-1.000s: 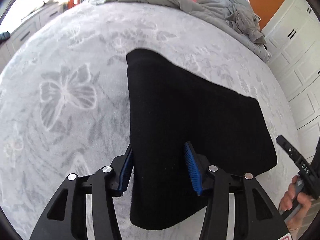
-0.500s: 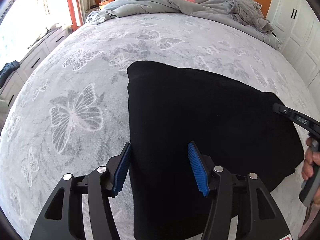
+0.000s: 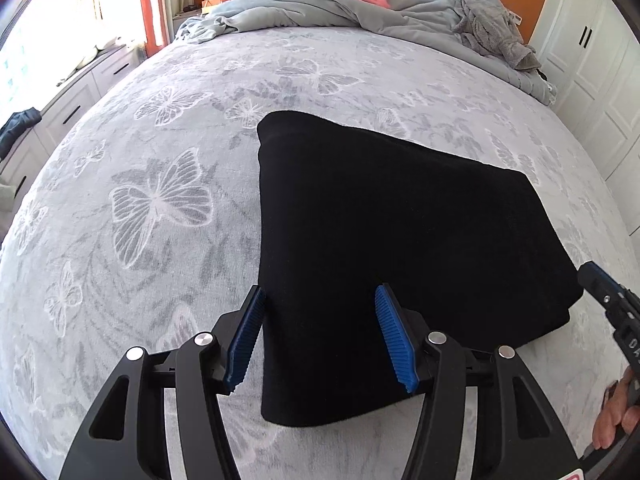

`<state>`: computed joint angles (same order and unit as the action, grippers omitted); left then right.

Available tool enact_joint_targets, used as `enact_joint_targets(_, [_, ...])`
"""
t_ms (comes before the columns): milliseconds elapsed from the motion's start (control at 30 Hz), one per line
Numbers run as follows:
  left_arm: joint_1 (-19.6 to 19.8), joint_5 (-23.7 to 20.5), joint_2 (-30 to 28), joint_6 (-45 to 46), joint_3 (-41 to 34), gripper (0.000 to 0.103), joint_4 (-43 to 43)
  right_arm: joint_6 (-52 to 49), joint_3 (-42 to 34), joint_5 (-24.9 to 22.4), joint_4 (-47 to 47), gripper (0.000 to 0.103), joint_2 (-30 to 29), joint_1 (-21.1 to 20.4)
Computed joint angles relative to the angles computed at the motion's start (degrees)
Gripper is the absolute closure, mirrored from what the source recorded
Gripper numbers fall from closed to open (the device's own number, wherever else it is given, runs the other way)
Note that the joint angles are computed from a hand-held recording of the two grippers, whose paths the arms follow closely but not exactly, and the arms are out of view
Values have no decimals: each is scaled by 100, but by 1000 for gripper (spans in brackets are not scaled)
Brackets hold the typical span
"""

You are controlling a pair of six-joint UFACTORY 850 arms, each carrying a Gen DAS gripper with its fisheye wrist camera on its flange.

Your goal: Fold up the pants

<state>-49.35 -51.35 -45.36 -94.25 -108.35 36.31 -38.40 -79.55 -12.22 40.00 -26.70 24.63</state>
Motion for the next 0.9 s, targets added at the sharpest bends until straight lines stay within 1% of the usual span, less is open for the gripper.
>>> enact_joint_targets(33, [-11,128,68,-56,104,46,-29,360,5,16,-360,89,-70,-30])
enact_joint_targets(67, [-12,403,201,-176,320,42,-44,636,-21,-120,-480,89,-146,-107])
enact_joint_targets(100, [-5,902,415,-494,702,28,66,741,-62,-333,-360,82,-154,-179])
enact_joint_targets(133, [8,1501,660,-1052,1160,16,367,606,-127,-544,0,73,-172,-250])
enact_joint_targets(167, [51,2068,875,-1652,1576,16,685,240,-188,-761,527,51,-203,-335])
enact_joint_targets(200, [88,2416,993,-2251,1862,16,977,3,-205,-816,814,32,-232,-363])
enact_joint_targets(233, [160,2778,1071,-2842,2128,16,1166,-67,-235,-741,861,30,-290,-343])
enact_joint_targets(267, [248,3188,1127,-3442,2371,16,1449,81,-322,-684,668,30,-374,-309])
enact_joint_targets(300, [350,3605,1154,-4041,2583,16,1693,468,-418,-697,237,30,-445,-267])
enact_joint_targets(333, [399,3795,1165,-4549,2691,18,2005,702,-520,-731,7,30,-545,-247])
enact_joint_targets(367, [400,3753,1180,-4818,2698,18,2293,731,-629,-868,18,36,-662,-254])
enact_joint_targets(400, [388,3656,1162,-4846,2646,32,2511,754,-717,-1022,106,51,-781,-283])
enact_joint_targets(433, [391,3659,1109,-4634,2560,66,2496,676,-770,-1172,341,57,-867,-326])
enact_joint_targets(467, [417,3695,1054,-4183,2460,70,2241,370,-754,-1280,802,74,-862,-381])
enact_joint_targets(500, [418,3608,1037,-3704,2350,78,1870,70,-690,-1396,1209,78,-766,-433])
enact_joint_targets(533, [408,3511,1064,-3372,2267,82,1739,-290,-587,-1469,1630,78,-632,-473])
enact_joint_targets(567, [370,3358,1110,-3244,2206,83,1847,-730,-450,-1501,2061,79,-467,-495])
enact_joint_targets(600, [331,3219,1180,-3356,2202,83,2114,-1199,-253,-1428,2417,79,-263,-487])
enact_joint_targets(633, [320,3142,1225,-3400,2222,83,2202,-1542,-98,-1348,2681,78,-147,-479])
enact_joint_targets(667, [317,3103,1186,-3203,2187,83,2050,-1724,-15,-1288,2790,74,-129,-482])
enact_joint_targets(700, [339,3063,1064,-2767,2082,80,1659,-1698,-10,-1207,2659,68,-232,-473])
enact_joint_targets(733, [371,3037,895,-2263,1971,76,1074,-1562,-36,-1099,2438,63,-425,-457])
enact_joint_targets(767, [407,3102,797,-1999,1965,72,728,-1448,-47,-1114,2458,59,-522,-503])
enact_joint_targets(800, [415,3176,844,-1975,2020,70,621,-1352,9,-1368,2717,61,-446,-634])
enact_joint_targets(833, [375,3120,956,-2149,2093,70,754,-1496,138,-1481,3106,65,-294,-721])
enact_joint_targets(900, [234,2661,1147,-2542,2128,71,1190,-2407,478,-1183,3884,84,147,-719])
